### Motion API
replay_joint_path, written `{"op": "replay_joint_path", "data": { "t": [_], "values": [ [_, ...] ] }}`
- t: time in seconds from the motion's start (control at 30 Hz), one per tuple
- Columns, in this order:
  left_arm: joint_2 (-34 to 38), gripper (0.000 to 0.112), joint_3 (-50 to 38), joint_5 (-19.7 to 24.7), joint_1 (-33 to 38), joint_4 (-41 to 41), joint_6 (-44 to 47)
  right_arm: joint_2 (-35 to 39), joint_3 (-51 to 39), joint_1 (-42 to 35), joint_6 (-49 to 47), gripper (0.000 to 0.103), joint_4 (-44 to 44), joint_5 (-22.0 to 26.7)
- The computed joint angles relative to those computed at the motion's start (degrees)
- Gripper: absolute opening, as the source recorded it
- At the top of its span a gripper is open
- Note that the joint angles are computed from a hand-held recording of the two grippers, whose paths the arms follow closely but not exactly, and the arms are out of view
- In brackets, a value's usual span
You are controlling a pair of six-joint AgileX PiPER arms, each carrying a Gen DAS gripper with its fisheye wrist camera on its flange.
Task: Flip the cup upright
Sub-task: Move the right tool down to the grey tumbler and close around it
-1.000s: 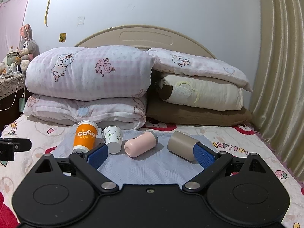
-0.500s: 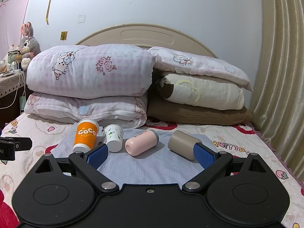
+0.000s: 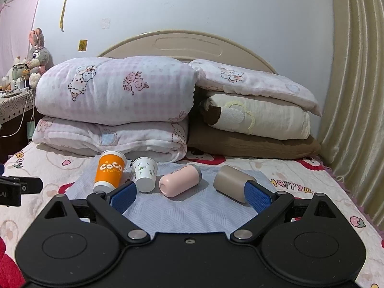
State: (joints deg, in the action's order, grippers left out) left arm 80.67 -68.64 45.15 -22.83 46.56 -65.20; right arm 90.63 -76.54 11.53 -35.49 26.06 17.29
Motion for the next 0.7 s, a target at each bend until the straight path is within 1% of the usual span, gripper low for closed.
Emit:
{"op": "replay_joint_path", "data": {
  "t": [0.13, 0.23, 0.3, 0.37, 0.43, 0.47, 0.53, 0.6, 0.67, 0.7],
  "values": [
    [4.3, 0.103, -8.1, 3.1, -0.6, -4.2, 7.2, 2.3, -4.4, -3.5, -13.9, 0.098, 11.1, 5.1],
    [9.6, 0.103, -16.8, 4.9, 0.3, -9.1, 13.1, 6.1, -11.0, -7.2, -22.4, 0.098, 17.2, 11.7],
    [12.8, 0.103, -21.5, 5.7, 0.7, -10.4, 14.3, 9.6, -16.5, -9.7, -27.0, 0.098, 19.7, 17.1],
    [15.6, 0.103, -24.4, 5.3, 0.8, -10.5, 13.4, 13.2, -22.2, -11.1, -27.3, 0.098, 18.2, 21.3],
    [18.7, 0.103, -27.7, 3.3, 2.0, -14.8, 15.6, 17.8, -28.6, -12.6, -28.2, 0.098, 17.3, 25.5],
    [20.8, 0.103, -30.3, 3.1, 2.7, -17.8, 17.7, 20.4, -32.1, -13.2, -28.6, 0.098, 16.7, 27.4],
    [25.3, 0.103, -35.7, 3.4, 3.8, -23.7, 21.4, 25.1, -38.0, -13.7, -28.8, 0.098, 15.5, 29.9],
    [29.9, 0.101, -41.0, 3.5, 4.4, -27.8, 23.8, 29.1, -42.2, -14.5, -32.5, 0.098, 16.6, 30.8],
    [35.4, 0.101, -47.5, 4.2, 4.5, -30.6, 25.7, 34.5, -50.3, -14.6, -35.0, 0.098, 14.3, 34.2],
    [38.7, 0.101, -52.0, 5.3, 4.5, -32.0, 26.4, 36.8, -54.0, -14.6, -35.9, 0.098, 13.1, 35.9]
  ]
}}
